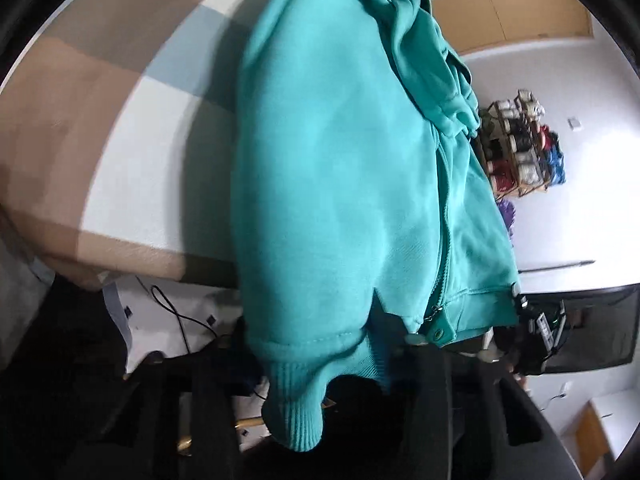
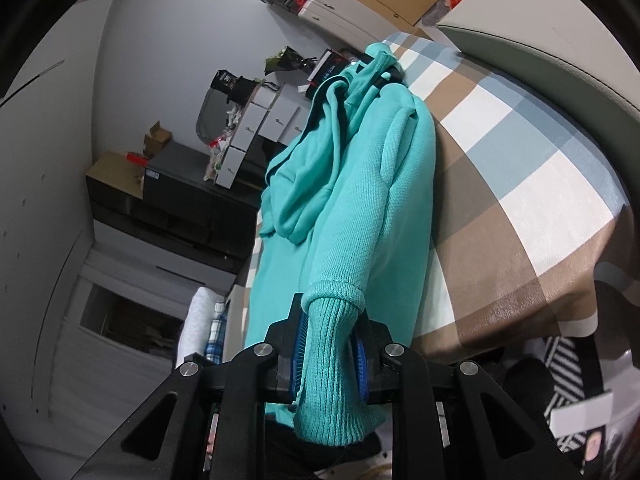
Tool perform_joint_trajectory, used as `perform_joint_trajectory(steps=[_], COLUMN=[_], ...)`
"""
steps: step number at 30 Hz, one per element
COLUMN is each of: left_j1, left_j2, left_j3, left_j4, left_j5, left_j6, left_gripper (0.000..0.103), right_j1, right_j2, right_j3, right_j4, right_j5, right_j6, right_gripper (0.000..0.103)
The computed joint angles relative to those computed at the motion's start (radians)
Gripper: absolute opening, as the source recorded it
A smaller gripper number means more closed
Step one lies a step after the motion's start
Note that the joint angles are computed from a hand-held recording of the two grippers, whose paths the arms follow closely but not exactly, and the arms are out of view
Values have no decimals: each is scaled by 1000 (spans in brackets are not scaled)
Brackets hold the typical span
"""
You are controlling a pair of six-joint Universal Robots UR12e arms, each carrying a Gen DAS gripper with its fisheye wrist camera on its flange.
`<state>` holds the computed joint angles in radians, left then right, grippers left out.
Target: Fold large clothes
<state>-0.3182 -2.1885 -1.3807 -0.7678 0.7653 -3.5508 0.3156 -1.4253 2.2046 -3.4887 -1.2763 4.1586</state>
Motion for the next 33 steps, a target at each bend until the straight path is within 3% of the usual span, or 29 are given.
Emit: perform_joint_trajectory(steps=[5, 9, 11, 13, 15, 18, 19, 22, 25, 27, 30, 33], left_j1=[-19, -36, -45, -52, -46, -43, -41, -35, -29, -25, -31, -28], left_j2=[40, 50, 42, 24, 9, 2, 0, 0, -4, 3, 21, 28], left_j3=[-6, 15, 35, 67, 77, 78, 76, 71, 60, 43, 29, 9], left_j4=[55, 85, 65, -17, -63, -57, -47, -45, -35, -21, -27, -8], left_j5=[68, 100, 145, 201, 164, 151, 140, 105, 86, 72, 129, 125], left_j6=[75, 114, 131, 136, 134, 112, 98, 118, 96, 95, 156, 130], left_gripper=[5, 5, 5, 8, 10, 22, 31, 33, 10, 7, 6, 5], right_j1=[3, 6, 9, 9, 7, 1, -1, -7, -17, -18, -5, 2], right_j2=[-5, -8, -10, -10, -7, -4, -4, -4, 1, -7, -45, -75], right_j3=[1, 2, 3, 4, 4, 1, -2, -17, -25, -33, -53, -50], right_j4=[11, 20, 22, 18, 20, 31, 53, 133, 171, 232, 407, 490], right_j5=[-12, -18, -26, -25, -18, 4, 11, 35, 75, 81, 7, -52], right_j6=[-2, -2, -1, 6, 11, 16, 18, 25, 18, -7, -110, -185], right_gripper=[22, 22, 22, 24, 27, 27, 27, 27, 16, 13, 10, 9])
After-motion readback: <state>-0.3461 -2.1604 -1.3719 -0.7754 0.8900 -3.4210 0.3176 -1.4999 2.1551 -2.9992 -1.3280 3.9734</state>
